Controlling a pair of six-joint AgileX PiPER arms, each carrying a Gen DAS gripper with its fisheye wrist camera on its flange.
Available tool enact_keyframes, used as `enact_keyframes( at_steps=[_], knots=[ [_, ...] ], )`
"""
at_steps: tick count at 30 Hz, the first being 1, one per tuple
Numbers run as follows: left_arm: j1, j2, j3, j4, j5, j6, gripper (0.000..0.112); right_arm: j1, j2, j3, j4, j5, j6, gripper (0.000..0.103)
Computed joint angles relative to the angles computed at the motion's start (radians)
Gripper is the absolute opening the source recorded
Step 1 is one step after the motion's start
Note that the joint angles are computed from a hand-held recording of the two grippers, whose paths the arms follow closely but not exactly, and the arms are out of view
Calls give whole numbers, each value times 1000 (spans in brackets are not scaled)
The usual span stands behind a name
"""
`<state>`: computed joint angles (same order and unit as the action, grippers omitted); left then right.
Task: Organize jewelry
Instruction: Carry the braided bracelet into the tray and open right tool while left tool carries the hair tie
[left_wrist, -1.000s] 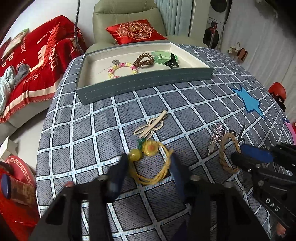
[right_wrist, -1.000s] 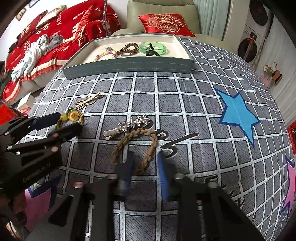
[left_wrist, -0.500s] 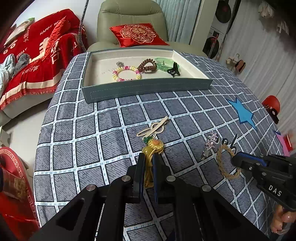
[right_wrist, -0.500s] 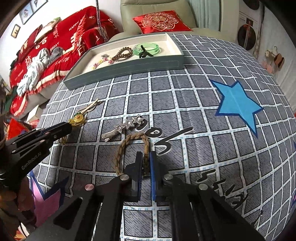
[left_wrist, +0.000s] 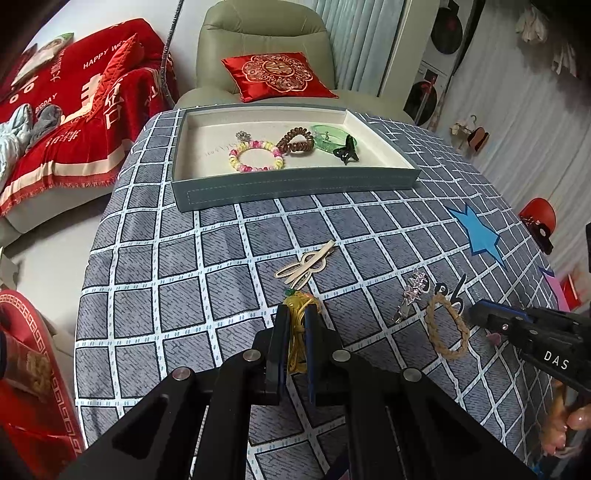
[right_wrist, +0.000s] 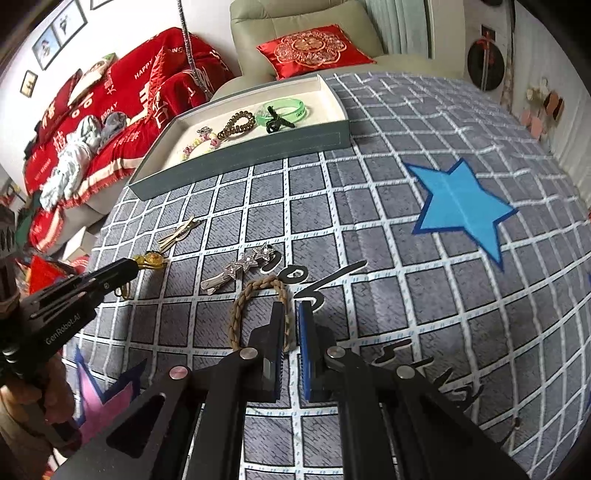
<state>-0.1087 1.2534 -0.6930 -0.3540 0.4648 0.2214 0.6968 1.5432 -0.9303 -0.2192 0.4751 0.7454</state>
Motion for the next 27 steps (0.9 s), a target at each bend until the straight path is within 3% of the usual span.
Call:
enact_keyframes(
  at_steps=[8, 11, 13, 15, 18, 20, 22, 27],
  knots=[
    [0, -6, 5, -2, 1, -1, 24, 11, 73, -47, 47, 24, -43, 10],
    [-1, -6, 8, -4, -1, 3, 24, 34, 82, -60, 1, 31, -10, 24],
    [0, -6, 9, -9, -1, 6, 24, 46, 90, -74, -5, 38, -14, 41],
    [2, -8, 11, -18, -1, 15, 24, 65, 97, -86, -46, 54, 23, 48],
    [1, -9, 13, -21, -2, 20, 24, 80, 111, -99, -86, 74, 55, 47],
    [2, -8, 14, -29, -2, 26, 24, 95, 120, -111, -123, 97, 87, 39],
    [0, -12, 16, -32, -2, 27, 24, 101, 129, -123, -122, 114, 87, 6],
    [8, -30, 17, -44, 5, 40, 24, 97, 105, -89, -138, 80, 117, 7]
  ],
)
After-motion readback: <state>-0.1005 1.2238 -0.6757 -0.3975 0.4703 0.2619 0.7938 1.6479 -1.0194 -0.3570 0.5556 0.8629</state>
